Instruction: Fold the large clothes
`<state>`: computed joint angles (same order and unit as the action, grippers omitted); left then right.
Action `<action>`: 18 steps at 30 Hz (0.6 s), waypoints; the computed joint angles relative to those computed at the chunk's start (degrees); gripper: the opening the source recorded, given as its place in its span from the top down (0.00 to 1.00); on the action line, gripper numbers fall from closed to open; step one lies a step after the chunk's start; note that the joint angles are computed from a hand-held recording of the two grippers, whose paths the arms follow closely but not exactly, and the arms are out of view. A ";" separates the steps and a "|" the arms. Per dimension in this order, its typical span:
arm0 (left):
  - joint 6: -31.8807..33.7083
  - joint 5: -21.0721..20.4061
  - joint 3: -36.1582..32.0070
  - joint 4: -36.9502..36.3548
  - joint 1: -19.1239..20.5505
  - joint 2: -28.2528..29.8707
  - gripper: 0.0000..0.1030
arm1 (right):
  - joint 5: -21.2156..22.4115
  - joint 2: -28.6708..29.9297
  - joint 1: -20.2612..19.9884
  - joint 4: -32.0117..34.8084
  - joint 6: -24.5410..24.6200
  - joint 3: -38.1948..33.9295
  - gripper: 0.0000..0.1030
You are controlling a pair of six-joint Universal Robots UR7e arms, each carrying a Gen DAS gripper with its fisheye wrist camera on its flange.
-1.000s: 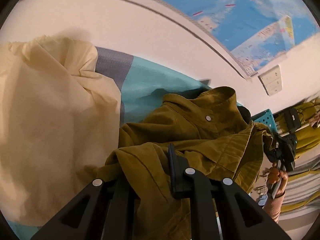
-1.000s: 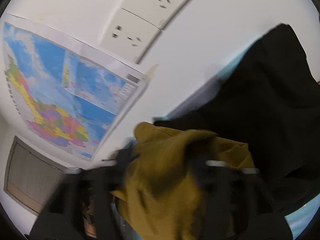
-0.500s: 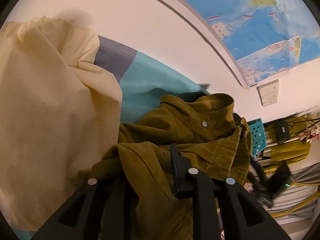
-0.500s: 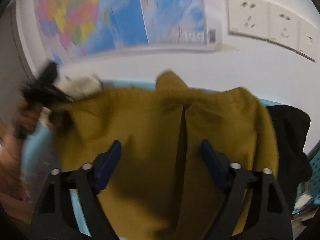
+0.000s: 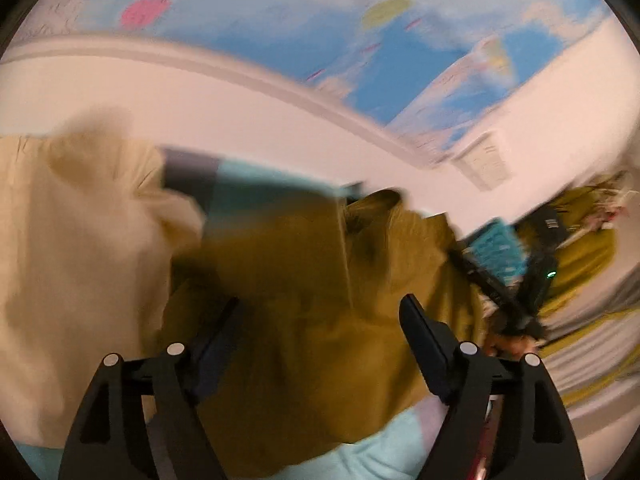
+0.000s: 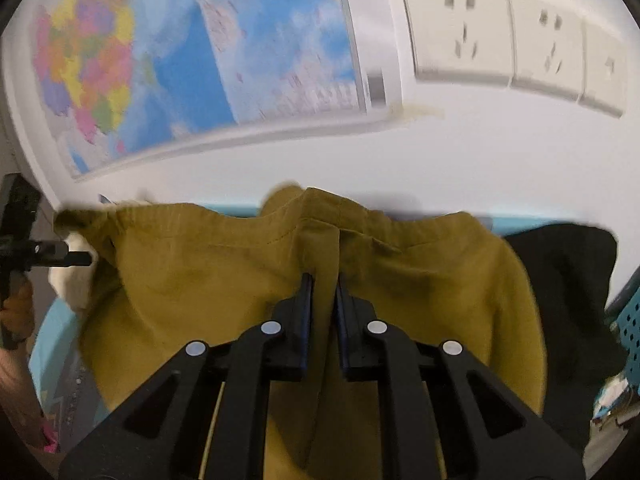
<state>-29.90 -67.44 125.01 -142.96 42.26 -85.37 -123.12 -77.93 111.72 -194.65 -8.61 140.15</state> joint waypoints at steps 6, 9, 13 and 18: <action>-1.23 3.68 1.80 1.28 1.34 0.59 0.28 | 4.03 -0.17 -3.66 -0.96 3.40 1.58 0.78; -0.87 5.28 5.08 0.86 -0.49 -2.77 0.27 | 4.71 -3.79 -2.57 -1.99 3.56 3.60 0.51; -3.36 10.38 11.32 3.54 -6.35 -9.94 0.19 | 9.05 -15.58 -1.44 -4.14 2.88 10.23 0.32; -8.24 12.35 18.22 6.75 -10.43 -17.45 0.14 | 9.06 -34.50 -3.45 3.66 5.81 18.55 0.12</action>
